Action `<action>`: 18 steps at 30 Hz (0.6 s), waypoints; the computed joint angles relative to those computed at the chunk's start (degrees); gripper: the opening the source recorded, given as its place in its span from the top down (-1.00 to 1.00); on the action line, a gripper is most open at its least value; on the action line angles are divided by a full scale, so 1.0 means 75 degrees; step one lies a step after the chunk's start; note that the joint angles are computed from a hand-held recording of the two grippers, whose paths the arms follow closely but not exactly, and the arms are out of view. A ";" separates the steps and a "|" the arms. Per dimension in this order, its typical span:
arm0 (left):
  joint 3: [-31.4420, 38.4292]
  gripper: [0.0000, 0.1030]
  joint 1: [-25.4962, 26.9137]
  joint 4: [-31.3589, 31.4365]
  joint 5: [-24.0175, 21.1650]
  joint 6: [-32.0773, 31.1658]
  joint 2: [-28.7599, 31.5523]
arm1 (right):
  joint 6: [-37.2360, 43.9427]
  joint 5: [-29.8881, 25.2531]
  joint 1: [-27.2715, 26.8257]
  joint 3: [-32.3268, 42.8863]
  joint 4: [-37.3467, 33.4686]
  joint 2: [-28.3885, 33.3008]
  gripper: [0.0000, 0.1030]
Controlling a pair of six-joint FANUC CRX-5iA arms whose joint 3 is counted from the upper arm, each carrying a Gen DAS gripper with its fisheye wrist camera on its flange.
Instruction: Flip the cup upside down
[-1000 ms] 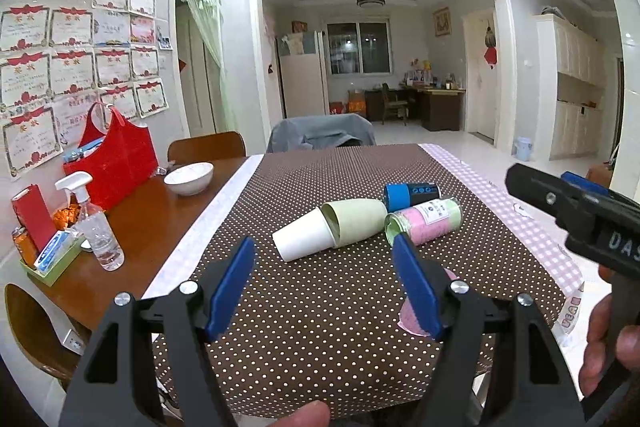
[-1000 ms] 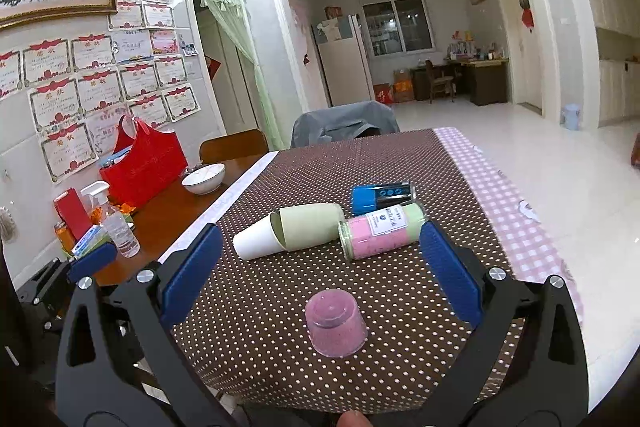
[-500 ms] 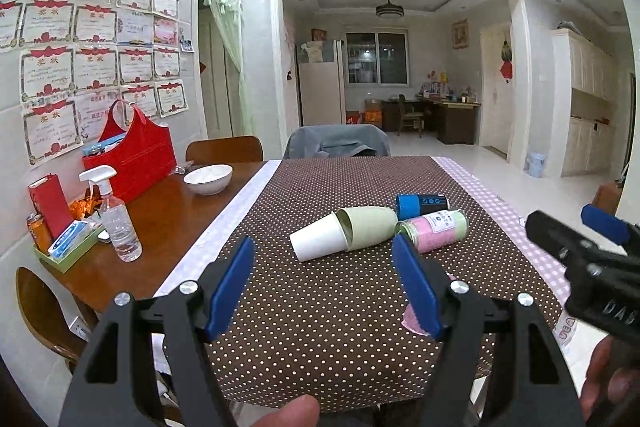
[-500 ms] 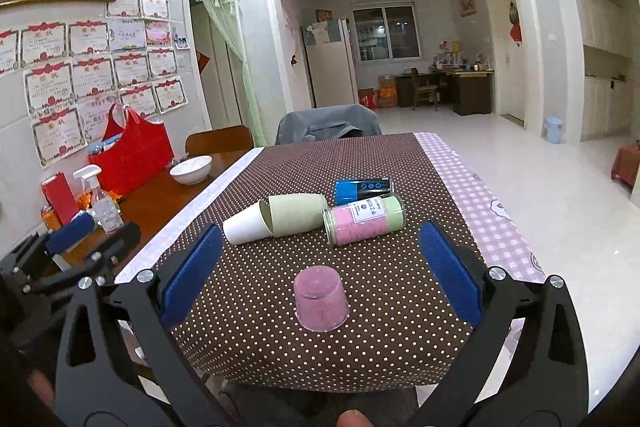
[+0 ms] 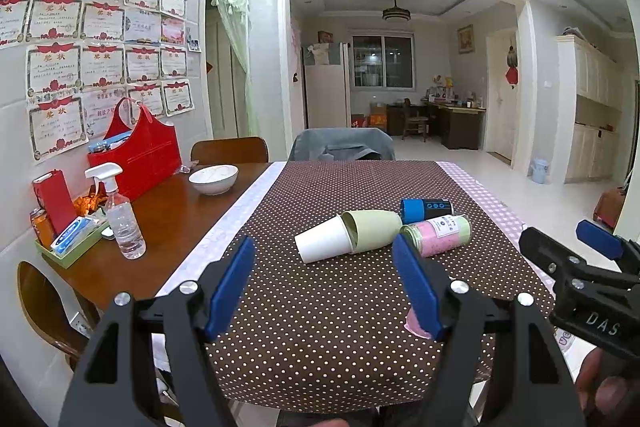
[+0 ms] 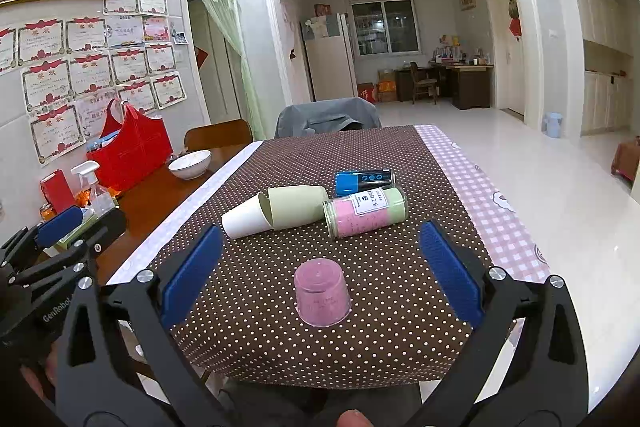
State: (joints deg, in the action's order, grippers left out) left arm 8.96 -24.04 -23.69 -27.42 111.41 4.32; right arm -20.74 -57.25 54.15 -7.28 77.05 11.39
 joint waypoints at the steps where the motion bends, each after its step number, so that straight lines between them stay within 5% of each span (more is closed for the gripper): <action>1: 0.0005 -0.38 -0.0001 -0.0001 -0.0007 0.0004 0.0003 | -0.0014 -0.0001 -0.0005 -0.0002 0.0005 0.0002 -0.88; 18: -0.0006 -0.38 0.0023 0.0083 -0.0002 -0.0083 0.0006 | -0.0113 0.0055 -0.0003 -0.0065 0.0088 -0.0015 -0.88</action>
State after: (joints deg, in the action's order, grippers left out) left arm 8.91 -23.87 -23.07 -27.43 110.78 4.36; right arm -21.59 -56.84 54.13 -7.76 77.70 11.27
